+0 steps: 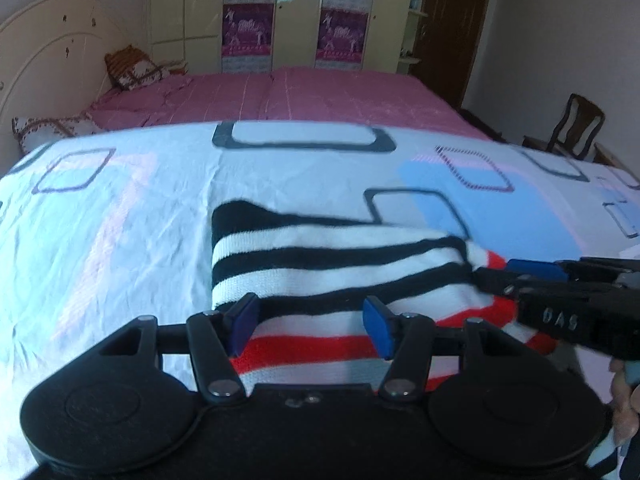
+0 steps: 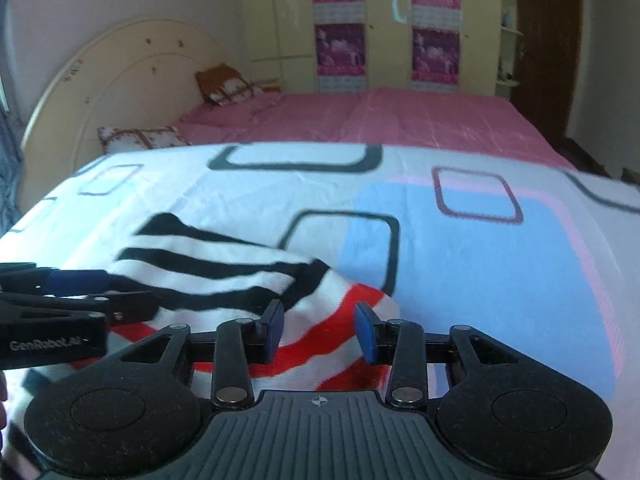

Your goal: Fold small clothes

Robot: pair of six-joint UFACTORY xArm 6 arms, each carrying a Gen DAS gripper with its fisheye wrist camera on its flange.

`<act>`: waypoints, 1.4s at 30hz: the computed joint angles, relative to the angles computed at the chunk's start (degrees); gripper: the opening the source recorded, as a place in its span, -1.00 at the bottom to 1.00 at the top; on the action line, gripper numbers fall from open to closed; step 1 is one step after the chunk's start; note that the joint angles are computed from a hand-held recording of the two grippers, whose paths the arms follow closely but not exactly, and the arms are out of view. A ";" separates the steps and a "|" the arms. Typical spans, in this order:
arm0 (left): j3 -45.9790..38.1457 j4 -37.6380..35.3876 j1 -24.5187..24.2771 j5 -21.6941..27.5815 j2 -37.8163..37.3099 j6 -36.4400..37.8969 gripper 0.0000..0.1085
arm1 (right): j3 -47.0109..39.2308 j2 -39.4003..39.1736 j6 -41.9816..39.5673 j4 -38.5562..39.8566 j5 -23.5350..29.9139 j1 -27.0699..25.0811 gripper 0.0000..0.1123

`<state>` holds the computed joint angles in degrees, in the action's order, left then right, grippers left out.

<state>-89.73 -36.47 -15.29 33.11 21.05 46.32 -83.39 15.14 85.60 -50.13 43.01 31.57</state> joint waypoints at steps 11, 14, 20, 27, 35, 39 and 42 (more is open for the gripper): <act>2.69 0.87 -0.03 -1.83 -2.39 -1.25 0.05 | 2.21 -1.98 2.72 1.45 -0.53 -0.61 -0.44; 6.25 -1.72 0.41 -2.48 -6.03 2.11 0.05 | 3.99 -4.70 5.88 -1.94 0.54 1.08 -0.44; 14.13 -5.47 2.11 -1.91 -13.80 7.43 0.06 | 6.10 -8.85 7.08 -6.39 3.61 6.26 -0.44; 23.84 -8.64 3.89 -3.44 -21.33 9.45 0.06 | 7.90 -10.16 7.87 -6.29 7.12 11.75 -0.44; 24.84 -10.83 4.11 -3.87 -20.30 10.14 0.12 | 10.99 -8.91 13.39 -2.10 4.89 10.35 -0.45; 25.13 -9.50 4.16 -3.93 -21.00 9.65 0.15 | 13.94 -11.13 17.31 -1.77 1.66 9.19 -0.44; 26.90 -10.22 4.35 -4.06 -23.50 11.40 0.12 | 13.74 -12.78 17.74 -3.37 4.68 11.31 -0.44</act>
<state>-62.82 -46.70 -10.94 29.04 -2.46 57.72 -69.65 2.36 103.34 -53.50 47.69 42.88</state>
